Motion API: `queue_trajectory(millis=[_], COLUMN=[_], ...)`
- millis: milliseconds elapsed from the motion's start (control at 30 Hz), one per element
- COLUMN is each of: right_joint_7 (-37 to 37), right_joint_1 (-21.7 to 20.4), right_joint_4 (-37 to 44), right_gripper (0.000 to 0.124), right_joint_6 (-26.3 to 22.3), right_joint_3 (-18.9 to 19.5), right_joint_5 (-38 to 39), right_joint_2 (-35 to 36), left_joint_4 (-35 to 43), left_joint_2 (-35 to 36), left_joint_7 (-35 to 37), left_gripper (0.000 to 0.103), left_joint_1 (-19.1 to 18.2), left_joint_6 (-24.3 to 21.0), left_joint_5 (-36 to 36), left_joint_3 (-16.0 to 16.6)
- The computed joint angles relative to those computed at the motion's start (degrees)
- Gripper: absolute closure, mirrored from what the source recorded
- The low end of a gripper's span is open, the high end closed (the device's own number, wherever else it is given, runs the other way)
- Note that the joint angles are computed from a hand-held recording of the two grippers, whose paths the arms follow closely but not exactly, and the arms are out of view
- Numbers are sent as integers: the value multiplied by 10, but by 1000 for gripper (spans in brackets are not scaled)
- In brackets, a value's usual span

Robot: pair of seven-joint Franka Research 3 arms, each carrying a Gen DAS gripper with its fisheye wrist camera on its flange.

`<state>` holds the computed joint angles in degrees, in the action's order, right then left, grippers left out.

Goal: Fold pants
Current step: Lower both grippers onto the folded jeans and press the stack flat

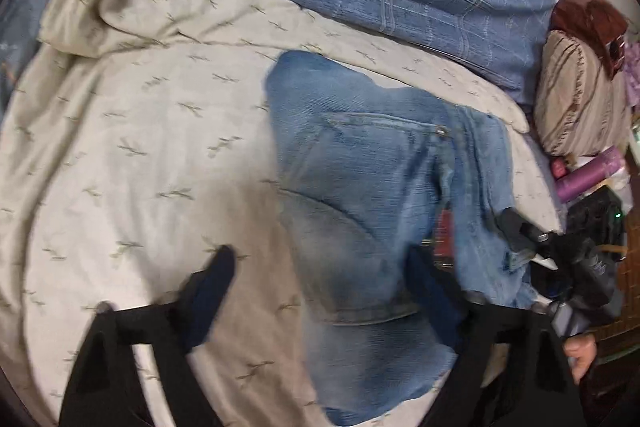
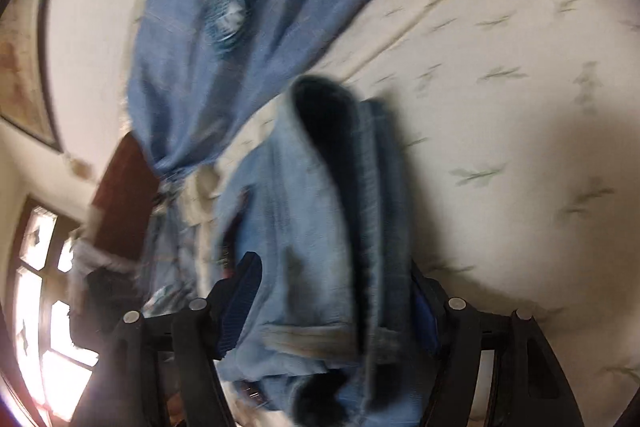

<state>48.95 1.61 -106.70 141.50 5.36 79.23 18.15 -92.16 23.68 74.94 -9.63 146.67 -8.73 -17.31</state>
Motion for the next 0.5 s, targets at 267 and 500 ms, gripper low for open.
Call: queue_trajectory(millis=[267, 500], right_joint_7=[-32, -179], right_joint_1=[26, 59], right_joint_4=[-11, -21], right_gripper=[77, 78], right_joint_6=[72, 208], right_joint_3=[6, 26], right_joint_5=[-18, 46], right_joint_2=[-12, -37], left_joint_4=[11, 40], left_joint_2=[0, 0], left_joint_7=[26, -6], left_gripper=[58, 61], left_joint_1=[-2, -28], left_joint_6=[4, 7], left_joint_5=[-12, 58], left_joint_3=[-7, 17])
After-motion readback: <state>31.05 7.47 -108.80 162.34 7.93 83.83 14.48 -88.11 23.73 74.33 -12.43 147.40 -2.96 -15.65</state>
